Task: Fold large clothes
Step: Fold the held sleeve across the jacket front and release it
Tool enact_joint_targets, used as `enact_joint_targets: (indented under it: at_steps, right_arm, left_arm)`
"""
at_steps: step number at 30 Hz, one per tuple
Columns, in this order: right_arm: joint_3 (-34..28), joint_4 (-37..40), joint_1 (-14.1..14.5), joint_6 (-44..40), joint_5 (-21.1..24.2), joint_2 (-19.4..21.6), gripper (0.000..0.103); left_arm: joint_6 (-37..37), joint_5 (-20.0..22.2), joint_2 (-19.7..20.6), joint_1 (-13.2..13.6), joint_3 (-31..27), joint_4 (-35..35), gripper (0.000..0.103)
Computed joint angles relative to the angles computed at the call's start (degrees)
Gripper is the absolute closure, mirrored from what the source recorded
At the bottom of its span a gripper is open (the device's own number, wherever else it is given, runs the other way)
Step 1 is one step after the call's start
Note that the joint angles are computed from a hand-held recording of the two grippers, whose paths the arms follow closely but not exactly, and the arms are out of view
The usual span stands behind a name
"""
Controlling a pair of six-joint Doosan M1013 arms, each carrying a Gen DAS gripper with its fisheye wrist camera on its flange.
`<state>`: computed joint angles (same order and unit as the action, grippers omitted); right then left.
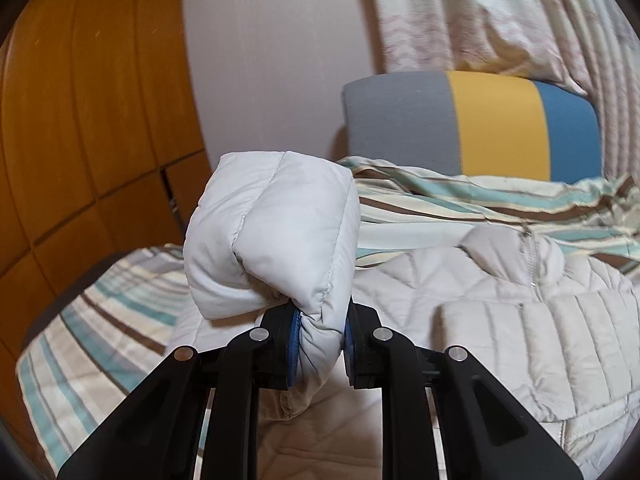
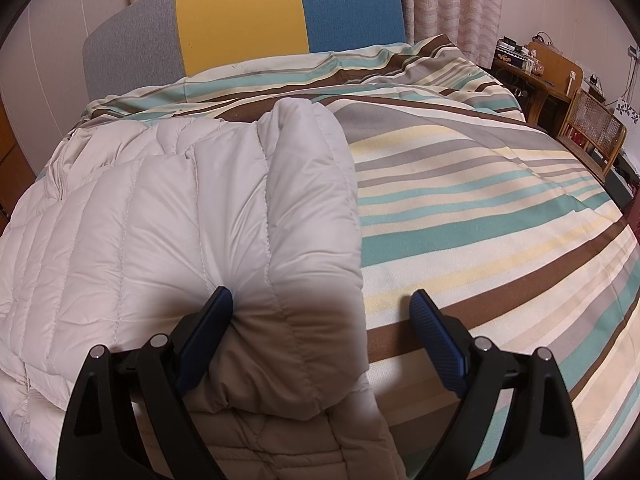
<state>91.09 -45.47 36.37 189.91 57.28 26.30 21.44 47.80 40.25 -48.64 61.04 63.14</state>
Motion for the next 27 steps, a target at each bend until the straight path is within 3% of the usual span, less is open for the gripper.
enact_joint_targets:
  at_steps: [8,17,27]
  right_arm:
    - [0.2,-0.1,0.0,0.2,-0.3,-0.1,0.014]
    - [0.3,-0.1,0.0,0.5,-0.7,-0.2,0.014]
    - [0.4,-0.2,0.1,0.7,-0.8,-0.2,0.014]
  left_arm:
    - [10.8,-0.6,1.8,-1.9,-2.5,-5.2,0.086]
    - [24.8,-2.0,4.6,-3.7,-7.2,-16.5,0.086]
    - [35.7,1.0,8.6,-5.0,-13.6,-24.5,0.086]
